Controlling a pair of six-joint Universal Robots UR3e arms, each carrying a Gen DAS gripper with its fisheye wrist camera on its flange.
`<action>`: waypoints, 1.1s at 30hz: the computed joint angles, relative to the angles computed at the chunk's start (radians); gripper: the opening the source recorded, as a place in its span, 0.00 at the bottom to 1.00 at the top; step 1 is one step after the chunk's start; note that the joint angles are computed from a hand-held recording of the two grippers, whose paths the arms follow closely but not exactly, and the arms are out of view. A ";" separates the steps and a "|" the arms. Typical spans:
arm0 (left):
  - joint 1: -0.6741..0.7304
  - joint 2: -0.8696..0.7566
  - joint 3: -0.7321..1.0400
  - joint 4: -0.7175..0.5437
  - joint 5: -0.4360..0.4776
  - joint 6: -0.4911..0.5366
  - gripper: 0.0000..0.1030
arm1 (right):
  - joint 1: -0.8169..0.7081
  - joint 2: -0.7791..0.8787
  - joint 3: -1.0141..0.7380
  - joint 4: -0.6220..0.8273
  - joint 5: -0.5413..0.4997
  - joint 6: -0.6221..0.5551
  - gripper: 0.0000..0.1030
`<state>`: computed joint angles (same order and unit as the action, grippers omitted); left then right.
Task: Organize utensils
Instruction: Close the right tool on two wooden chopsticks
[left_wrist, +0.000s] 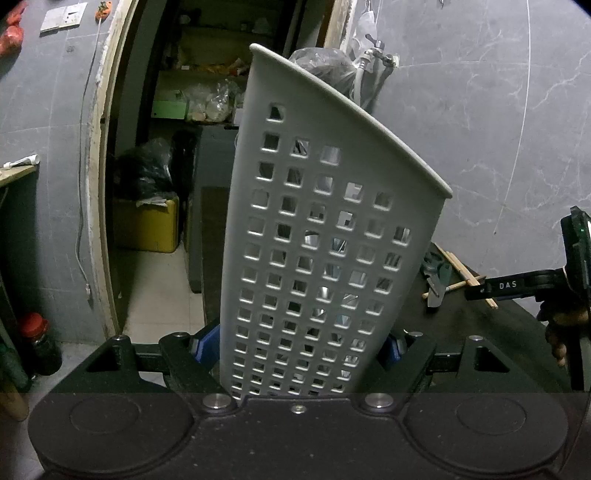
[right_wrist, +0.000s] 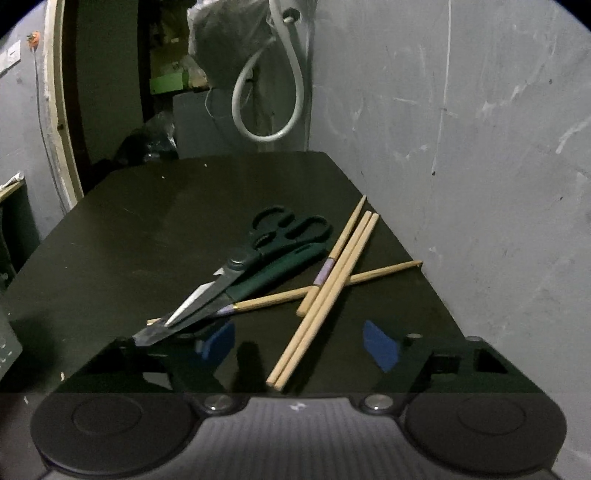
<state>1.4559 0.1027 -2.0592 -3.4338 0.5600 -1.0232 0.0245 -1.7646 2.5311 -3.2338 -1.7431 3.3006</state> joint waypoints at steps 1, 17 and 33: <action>0.006 -0.002 0.002 -0.007 0.004 0.007 0.79 | -0.024 -0.007 0.004 0.010 0.030 -0.003 0.56; 0.012 -0.004 0.005 -0.016 0.009 0.016 0.79 | -0.147 -0.180 0.106 0.078 0.145 -0.007 0.08; 0.022 -0.010 0.004 -0.028 0.019 0.029 0.79 | -0.158 -0.330 0.078 0.309 0.187 -0.118 0.54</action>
